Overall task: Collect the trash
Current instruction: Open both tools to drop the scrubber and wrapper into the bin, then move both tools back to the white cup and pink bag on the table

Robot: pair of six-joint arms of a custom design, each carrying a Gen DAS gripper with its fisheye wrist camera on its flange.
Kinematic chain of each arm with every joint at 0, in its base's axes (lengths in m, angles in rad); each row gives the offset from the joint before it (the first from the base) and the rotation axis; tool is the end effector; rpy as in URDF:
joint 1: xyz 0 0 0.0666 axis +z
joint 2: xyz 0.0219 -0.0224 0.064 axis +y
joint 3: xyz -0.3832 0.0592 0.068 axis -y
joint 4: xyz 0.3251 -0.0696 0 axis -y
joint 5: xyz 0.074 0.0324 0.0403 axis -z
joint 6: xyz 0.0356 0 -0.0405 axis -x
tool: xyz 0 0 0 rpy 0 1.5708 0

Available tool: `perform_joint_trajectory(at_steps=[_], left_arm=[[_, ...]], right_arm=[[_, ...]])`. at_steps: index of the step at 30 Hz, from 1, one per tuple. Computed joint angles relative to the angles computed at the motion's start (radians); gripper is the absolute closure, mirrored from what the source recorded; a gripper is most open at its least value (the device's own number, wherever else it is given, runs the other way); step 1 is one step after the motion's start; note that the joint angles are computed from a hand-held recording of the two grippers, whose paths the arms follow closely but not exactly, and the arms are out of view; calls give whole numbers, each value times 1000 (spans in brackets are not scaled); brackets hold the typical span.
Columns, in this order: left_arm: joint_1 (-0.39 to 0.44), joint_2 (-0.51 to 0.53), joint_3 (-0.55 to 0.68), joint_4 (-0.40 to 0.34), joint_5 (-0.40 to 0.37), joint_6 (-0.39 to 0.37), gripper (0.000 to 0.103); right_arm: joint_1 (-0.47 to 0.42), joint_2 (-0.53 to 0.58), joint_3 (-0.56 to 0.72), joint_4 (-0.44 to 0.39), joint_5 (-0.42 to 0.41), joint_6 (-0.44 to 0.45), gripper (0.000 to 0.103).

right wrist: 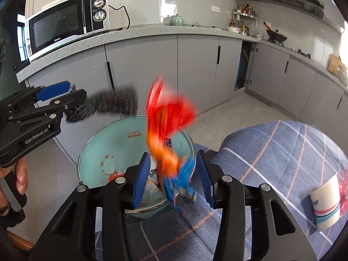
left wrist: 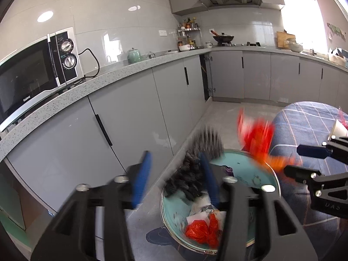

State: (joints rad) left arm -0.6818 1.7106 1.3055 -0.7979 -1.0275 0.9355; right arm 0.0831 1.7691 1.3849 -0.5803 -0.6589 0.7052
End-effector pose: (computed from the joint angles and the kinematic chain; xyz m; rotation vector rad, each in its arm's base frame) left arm 0.3873 -0.2757 0.2862 -0.4862 2.0632 0.5377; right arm 0.5199 0.0648 0.2870 -1.1221 2.0506 0.5340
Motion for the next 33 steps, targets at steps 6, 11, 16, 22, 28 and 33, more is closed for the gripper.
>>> perform_joint_trajectory(at_steps=[6, 11, 16, 22, 28, 33], left_arm=[[-6, -2, -1, 8, -2, -3, 41], [-17, 16, 20, 7, -2, -16, 33], [-37, 59, 72, 14, 16, -46, 28], [-65, 141, 186, 45, 43, -131, 22], [-93, 255, 361, 73, 85, -247, 21], [-116, 356, 527, 68, 118, -315, 15]], right_arm=[[-20, 5, 2, -7, -7, -7, 52], [-64, -6, -9, 1, -15, 7, 48], [-139, -2, 2, 13, -22, 12, 46], [-284, 27, 62, 26, -26, 0, 44], [-404, 125, 189, 39, 30, -59, 42], [-468, 229, 325, 26, 105, -127, 42]])
